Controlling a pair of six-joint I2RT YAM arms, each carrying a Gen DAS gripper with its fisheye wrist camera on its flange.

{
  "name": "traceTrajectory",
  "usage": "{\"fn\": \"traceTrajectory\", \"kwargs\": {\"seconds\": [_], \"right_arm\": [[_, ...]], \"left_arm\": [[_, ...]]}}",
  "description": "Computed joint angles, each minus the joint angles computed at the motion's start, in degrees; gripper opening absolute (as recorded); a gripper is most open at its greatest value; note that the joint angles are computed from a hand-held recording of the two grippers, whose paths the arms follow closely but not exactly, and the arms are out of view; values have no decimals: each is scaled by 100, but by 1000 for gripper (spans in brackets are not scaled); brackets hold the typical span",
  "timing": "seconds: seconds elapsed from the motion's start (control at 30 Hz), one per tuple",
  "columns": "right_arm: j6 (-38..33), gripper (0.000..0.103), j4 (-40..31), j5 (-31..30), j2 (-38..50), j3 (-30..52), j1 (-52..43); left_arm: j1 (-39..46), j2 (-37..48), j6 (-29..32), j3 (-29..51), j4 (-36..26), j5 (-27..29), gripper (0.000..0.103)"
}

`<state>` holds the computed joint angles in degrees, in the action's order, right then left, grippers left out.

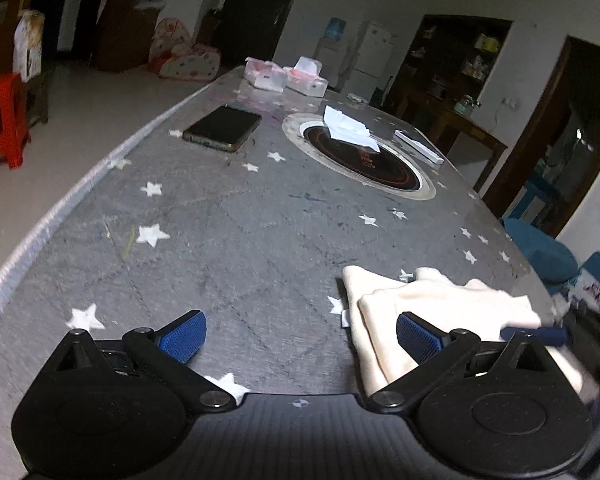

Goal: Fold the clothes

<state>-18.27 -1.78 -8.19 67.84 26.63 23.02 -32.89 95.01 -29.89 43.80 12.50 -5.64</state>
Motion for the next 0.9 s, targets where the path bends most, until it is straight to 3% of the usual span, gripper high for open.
{"fn": "traceTrajectory", "kwargs": {"seconds": [0.07,0.13,0.23,0.33,0.4,0.5,0.63,0.9], "right_arm": [[-55,93,-110,83,-110,-75,299],[-85,87,-111,154,-96,-115,506],[-153,67,7,407,-14,-198,915],[-319,57,205,821,26,-298,1288],[-430,52,251,1084,30,-326,1458],[-511,37,249,1249,22,-325,1507],[-459,20,158,1064,-86,-281,1303],[-59,17,-283,-17,-661,-147,379]], "left_arm": [[3,19,-107,28,-32,70,100],[-5,39,-165,76,-87,109,90],[42,69,-309,136,-142,316,78],[107,96,-483,162,-144,542,73],[144,121,-615,178,-126,681,73],[167,147,-780,180,-67,877,73],[205,177,-1070,171,47,1172,74],[309,308,-1980,274,194,1710,78]]}}
